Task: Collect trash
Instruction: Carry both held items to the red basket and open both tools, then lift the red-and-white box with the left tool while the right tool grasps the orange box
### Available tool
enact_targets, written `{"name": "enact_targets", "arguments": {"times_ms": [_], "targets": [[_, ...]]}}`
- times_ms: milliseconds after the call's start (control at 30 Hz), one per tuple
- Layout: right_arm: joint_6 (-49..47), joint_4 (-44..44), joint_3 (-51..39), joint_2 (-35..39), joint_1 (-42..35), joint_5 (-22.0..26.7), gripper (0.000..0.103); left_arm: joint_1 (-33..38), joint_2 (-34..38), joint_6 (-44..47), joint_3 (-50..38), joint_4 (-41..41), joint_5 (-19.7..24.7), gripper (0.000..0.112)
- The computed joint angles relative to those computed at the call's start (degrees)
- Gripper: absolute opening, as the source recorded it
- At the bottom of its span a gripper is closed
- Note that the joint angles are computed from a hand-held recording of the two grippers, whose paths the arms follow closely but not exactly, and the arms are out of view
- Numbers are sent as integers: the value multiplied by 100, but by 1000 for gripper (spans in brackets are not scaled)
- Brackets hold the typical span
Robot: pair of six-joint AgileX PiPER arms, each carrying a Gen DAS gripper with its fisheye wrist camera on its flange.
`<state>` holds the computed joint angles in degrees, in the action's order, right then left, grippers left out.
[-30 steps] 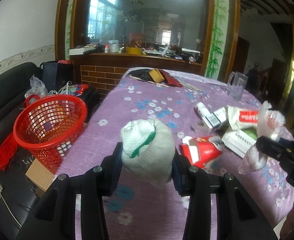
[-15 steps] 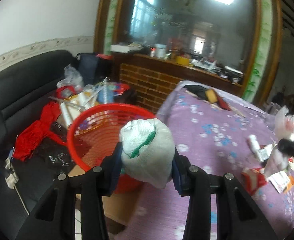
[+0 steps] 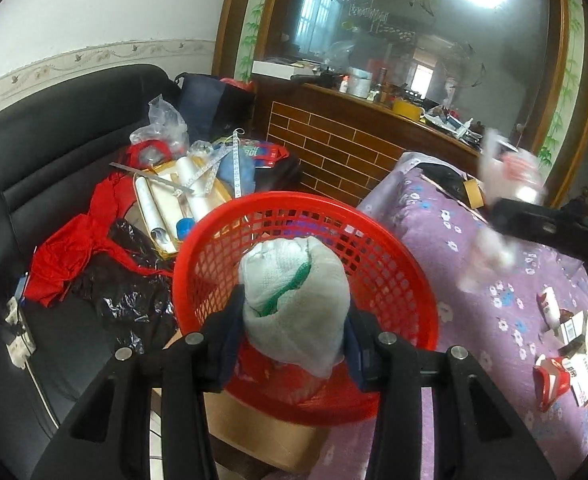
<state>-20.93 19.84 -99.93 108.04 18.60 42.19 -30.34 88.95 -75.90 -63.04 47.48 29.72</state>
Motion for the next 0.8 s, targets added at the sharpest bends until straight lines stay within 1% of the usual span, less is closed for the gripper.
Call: {"name": "enact_targets", "arguments": {"times_ms": [33,67,100,133,167,233,300,400,467,533,667,700,800], "targets": [[56,-50,-260,194,53,95,32,30,32,18,-22,-6,-29,46],[104,-100,-576,417,106,255,38,61,67,45,-51,-47,-42,49],[168,-161,-801,587,146,346,43,123,100,95,-84,-106,-79,57],[170,-130,-930,689,150,386,57,140,99,11,-75,-61,-88,64],[107,-17,-1010,754,147,365,60,142,88,-121,-48,35,-74,66],[137,-40,-919,683,115,219,61,92,79,-316,-37,219,45,67],[-62,277,-710,528,-29,147,61,63,29,-358,11,240,43,67],[-383,730,191,-93,-287,-121,61,-178,-127,-657,128,484,133,67],[-771,1171,917,-577,-532,-271,62,-389,-186,-805,145,644,218,67],[-1149,1493,1819,-1163,-774,-470,62,-756,-222,-938,120,839,396,67],[-2075,2171,3397,-2186,-1421,-639,63,-1417,-131,-1007,-44,1003,606,68],[-2319,2356,3679,-2366,-1628,-607,63,-1582,-53,-959,-141,970,641,68],[-3197,2979,4458,-2902,-2583,-164,63,-2046,274,-623,-539,771,703,69]]}}
